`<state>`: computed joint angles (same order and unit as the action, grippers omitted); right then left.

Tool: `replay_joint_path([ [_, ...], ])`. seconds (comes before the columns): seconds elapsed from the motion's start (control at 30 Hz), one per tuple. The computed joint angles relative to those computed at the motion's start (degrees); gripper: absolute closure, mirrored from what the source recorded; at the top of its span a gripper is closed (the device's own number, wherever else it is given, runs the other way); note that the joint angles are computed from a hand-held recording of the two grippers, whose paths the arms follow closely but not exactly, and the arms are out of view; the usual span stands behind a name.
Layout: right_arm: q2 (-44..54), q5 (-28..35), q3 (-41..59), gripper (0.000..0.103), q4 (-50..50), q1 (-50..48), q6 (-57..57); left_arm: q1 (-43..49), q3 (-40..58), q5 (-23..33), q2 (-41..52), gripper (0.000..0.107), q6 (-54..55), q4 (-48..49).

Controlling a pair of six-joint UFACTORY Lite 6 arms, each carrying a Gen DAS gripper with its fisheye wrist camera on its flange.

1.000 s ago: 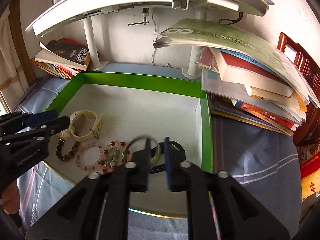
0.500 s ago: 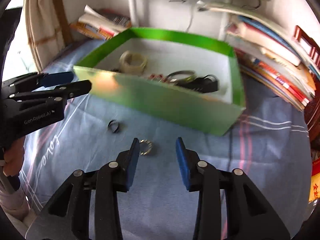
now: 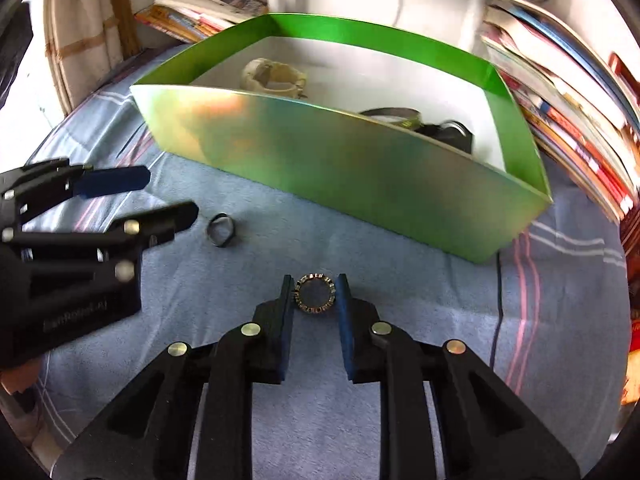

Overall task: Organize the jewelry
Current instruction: 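Grasp the dark ring with the left gripper while the right grasps the rhinestone ring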

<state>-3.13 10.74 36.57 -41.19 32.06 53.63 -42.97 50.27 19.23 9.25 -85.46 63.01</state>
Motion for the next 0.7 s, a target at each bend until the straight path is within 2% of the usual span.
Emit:
replay_joint_path([
  [0.17, -2.6, -1.6, -3.0, 0.082, -1.3, -1.7, 2.9, -3.2, 3.3, 1.1, 3.3, 0.046, 0.6, -0.4],
  [0.3, -2.9, -1.9, -3.6, 0.082, -2.8, -2.1, 4.3, -5.0, 4.9, 2.2, 5.6, 0.047, 0.2, -0.6],
  [0.5, -3.3, -1.1, -3.7, 0.082, -5.3, -1.8, 7.0, -3.7, 5.1, 0.0, 7.1, 0.069, -1.7, 1.0],
  [0.63, -3.5, -0.7, -4.2, 0.082, -9.1, -1.3, 11.3, -4.0, 4.2, 1.1, 6.3, 0.083, -3.8, 2.0],
  [0.7, -3.3, -0.6, -4.1, 0.082, -10.2, -1.1, 12.8, -4.1, 3.6, 2.2, 5.7, 0.086, -4.6, 2.0],
])
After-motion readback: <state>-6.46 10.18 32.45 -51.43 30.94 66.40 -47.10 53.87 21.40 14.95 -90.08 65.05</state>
